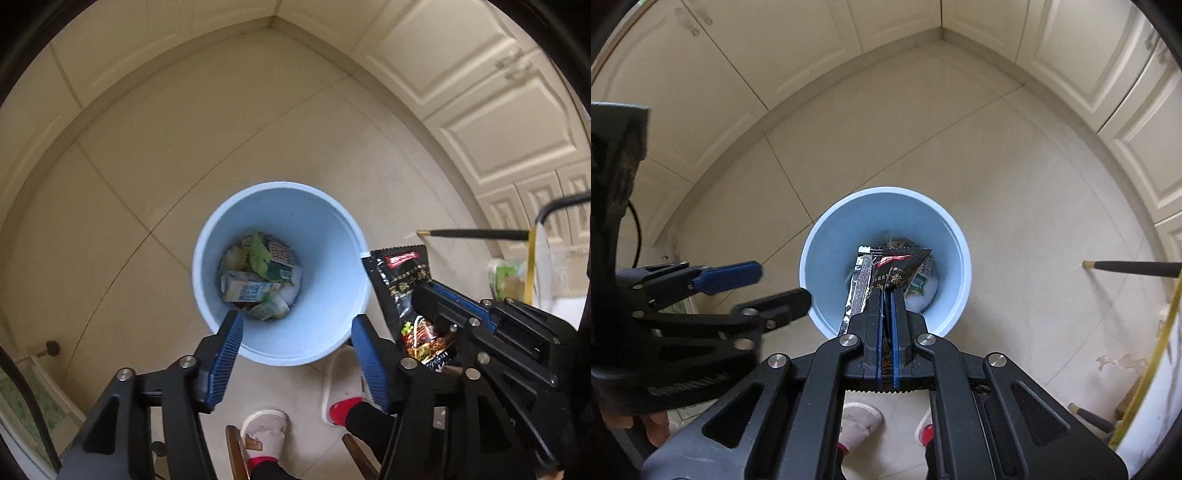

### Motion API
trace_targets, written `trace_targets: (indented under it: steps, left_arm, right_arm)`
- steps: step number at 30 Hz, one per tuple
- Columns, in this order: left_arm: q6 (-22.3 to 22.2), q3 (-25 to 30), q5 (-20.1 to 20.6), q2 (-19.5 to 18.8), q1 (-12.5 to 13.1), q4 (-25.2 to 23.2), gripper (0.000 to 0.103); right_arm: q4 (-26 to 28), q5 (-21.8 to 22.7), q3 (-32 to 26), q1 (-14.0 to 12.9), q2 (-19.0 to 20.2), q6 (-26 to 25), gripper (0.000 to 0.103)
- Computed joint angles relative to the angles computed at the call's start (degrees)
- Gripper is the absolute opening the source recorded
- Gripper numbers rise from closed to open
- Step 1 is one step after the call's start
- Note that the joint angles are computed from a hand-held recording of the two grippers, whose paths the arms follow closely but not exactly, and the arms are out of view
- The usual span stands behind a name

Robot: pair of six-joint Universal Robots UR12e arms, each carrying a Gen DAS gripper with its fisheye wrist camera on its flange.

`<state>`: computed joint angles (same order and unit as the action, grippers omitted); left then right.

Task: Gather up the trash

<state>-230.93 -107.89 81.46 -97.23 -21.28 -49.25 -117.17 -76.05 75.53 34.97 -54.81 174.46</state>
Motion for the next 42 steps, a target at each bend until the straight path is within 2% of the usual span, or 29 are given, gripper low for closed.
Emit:
trace_targets:
  steps: [2,5,8,9,14,16,17,18,21,24,27,32,39,42]
  left_arm:
    - [-1.26,0.38,0.39,0.08,-0.18,-0.94,0.059]
    - [-3.96,1.45,1.64,0.27,-1.12,-2.26,0.066]
    - [-6.05,1.86,2.32,1.34,-2.06,-3.82,0.068]
    - [-6.46,2.13,2.76,1.61,-2.31,-4.38,0.069]
    - [-8.78,4.89,7.93,2.08,-5.29,-9.21,0.080]
    - [-9.20,6.00,9.74,2.07,-6.13,-10.73,0.087]
    - [-9.57,6.59,10.89,2.24,-6.79,-11.63,0.093]
    - [-9.85,6.97,12.16,2.44,-7.33,-11.99,0.095]
    - [-10.99,7.74,14.70,2.80,-9.01,-11.60,0.096]
    - [-12.00,9.22,19.40,2.91,-11.03,-13.05,0.099]
    - [-14.04,10.73,23.57,3.24,-13.45,-14.71,0.102]
    - [-16.64,12.25,31.67,4.37,-18.09,-18.32,0.102]
    - [-25.91,20.25,47.91,1.93,-27.21,-30.02,0.102]
    - [-27.72,22.46,52.36,0.74,-30.66,-28.75,0.102]
  right_arm:
    - [-0.73,0.32,-0.35,0.08,0.35,0.63,0.005]
    - [-1.16,1.85,-0.58,0.19,0.70,1.25,0.008]
    - [-2.72,1.29,-0.31,0.48,0.25,1.94,0.033]
    - [-2.72,1.37,-0.31,0.56,0.04,2.21,0.048]
    - [-0.21,-0.49,-0.69,0.94,-1.23,3.93,0.071]
    - [-0.62,-2.04,-0.26,0.98,-2.04,4.80,0.086]
    - [-1.05,-2.27,0.07,0.93,-2.49,4.95,0.087]
    - [-1.48,-2.29,0.42,0.85,-3.09,5.10,0.089]
    - [-1.57,-3.02,0.79,0.79,-4.39,5.51,0.094]
    - [-1.63,-4.30,0.50,1.25,-5.66,5.80,0.094]
    - [-2.51,-5.86,0.88,1.72,-7.53,6.14,0.100]
    - [-4.85,-6.19,2.19,2.41,-10.85,6.82,0.103]
    - [-8.70,-9.53,3.91,4.22,-15.76,4.62,0.103]
    - [-12.83,-12.01,5.35,4.77,-18.91,4.86,0.103]
